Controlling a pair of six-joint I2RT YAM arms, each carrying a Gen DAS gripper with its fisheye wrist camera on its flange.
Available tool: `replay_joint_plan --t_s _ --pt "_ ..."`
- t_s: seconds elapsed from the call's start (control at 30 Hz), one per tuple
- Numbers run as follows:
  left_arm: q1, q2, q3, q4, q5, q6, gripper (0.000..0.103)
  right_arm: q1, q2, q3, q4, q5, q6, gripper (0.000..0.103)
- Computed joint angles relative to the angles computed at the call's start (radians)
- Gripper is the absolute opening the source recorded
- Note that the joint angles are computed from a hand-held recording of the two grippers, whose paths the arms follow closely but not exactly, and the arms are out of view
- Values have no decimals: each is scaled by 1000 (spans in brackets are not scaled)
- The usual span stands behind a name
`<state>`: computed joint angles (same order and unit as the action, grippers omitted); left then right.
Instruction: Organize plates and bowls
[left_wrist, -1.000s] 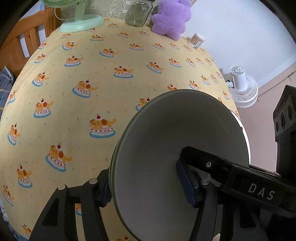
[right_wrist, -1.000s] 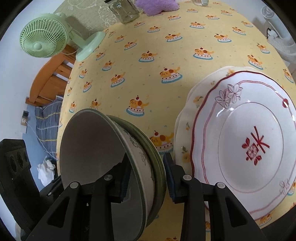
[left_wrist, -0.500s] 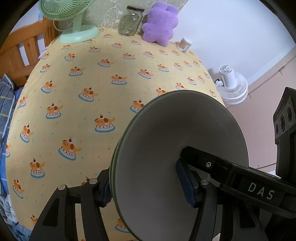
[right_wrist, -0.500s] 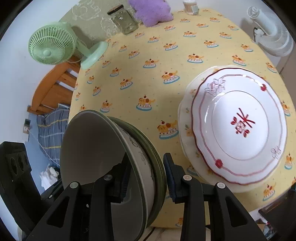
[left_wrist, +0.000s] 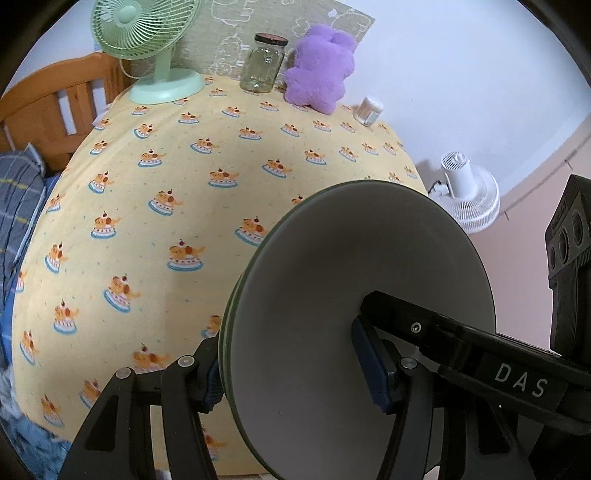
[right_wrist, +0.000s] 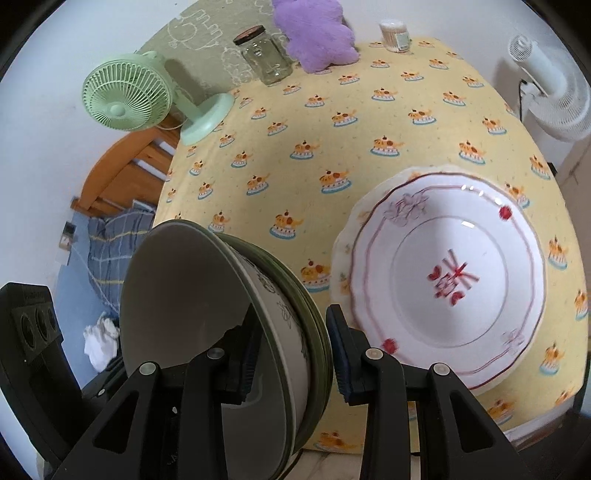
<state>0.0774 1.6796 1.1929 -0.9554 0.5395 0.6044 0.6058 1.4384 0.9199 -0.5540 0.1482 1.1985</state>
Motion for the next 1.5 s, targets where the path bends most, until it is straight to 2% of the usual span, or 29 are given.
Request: replay_joint_plan --t_s 0.4,0.8,1.13,1.5 --pt "-169 -182 -187 160 -41 -310 61 -170 -212 -127 -70 -120 -253 38" --pt "-341 -195 -263 286 -89 -508 61 -371 -308 -213 -111 -227 -443 38" --pt "-437 -126 -257 340 -118 -584 61 -537 -305 -262 -104 -307 -564 38" --pt "-505 -61 -238 376 -158 -631 61 -644 -261 -302 -59 -366 -623 38"
